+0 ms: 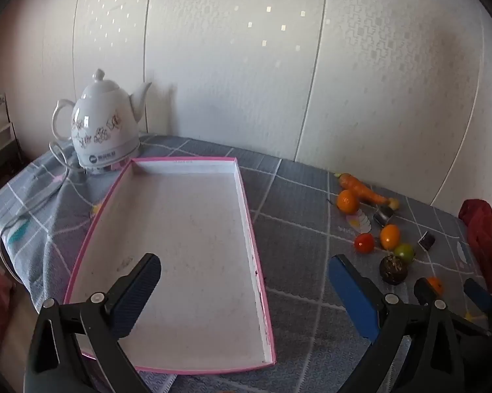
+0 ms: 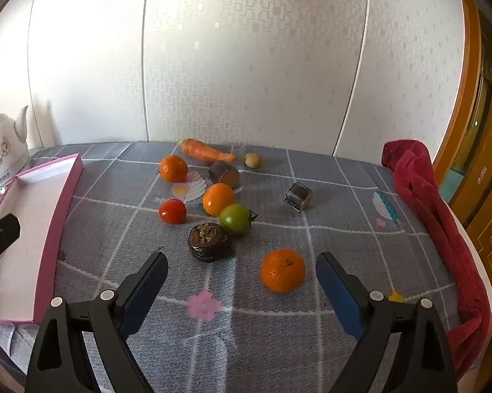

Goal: Organize fruits

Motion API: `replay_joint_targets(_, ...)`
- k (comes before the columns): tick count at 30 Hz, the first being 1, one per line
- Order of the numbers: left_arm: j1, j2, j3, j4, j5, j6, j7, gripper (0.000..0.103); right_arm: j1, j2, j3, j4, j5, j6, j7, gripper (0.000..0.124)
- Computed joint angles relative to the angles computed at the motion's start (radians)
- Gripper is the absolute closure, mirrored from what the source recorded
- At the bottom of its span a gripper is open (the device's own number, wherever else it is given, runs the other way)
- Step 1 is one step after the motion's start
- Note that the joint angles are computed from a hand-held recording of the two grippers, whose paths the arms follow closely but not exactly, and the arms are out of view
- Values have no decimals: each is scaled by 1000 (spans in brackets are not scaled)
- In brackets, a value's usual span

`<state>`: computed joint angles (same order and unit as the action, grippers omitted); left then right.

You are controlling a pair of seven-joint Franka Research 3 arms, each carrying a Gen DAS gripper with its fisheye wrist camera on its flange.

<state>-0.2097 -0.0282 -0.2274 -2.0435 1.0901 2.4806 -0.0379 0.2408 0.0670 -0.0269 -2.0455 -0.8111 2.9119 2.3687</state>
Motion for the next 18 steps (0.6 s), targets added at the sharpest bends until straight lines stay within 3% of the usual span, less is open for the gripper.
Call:
replay_joint_targets(3,-8,-6,-10,-3,66,-19,-47,0,3,-6,-2,-4,-23,16,29,31)
replay_joint_targets(4,1,-19,1,-26,63,23,-65,0,5,-12,-12,-17,-94,28,92,31)
replay_joint_targets(5,1,-10,-1,-18,37,14,-51,0,3,-12,-7,-16,-96,22,91,31)
replay_joint_targets(6,0,-8,-2,-13,16,1,-22,0,-5,-4,3,-12,-29,24,34,31)
replay_joint_targets(9,19,-20,13,-43,-6,80,-15,0,-12,-1,23,-28,162,72,-123,31)
replay_joint_targets(11,21,-29,6,-44,9,59,-30,0,10,-3,11,-33,109,90,-90,31)
replay_joint_targets(15,30,-44,0,-53,31,55,-57,0,8,-17,29,-60,233,114,-216,31)
replay_joint_targets(18,31,-45,-6,-53,38,47,-65,0,18,-23,23,-69,223,130,-223,31)
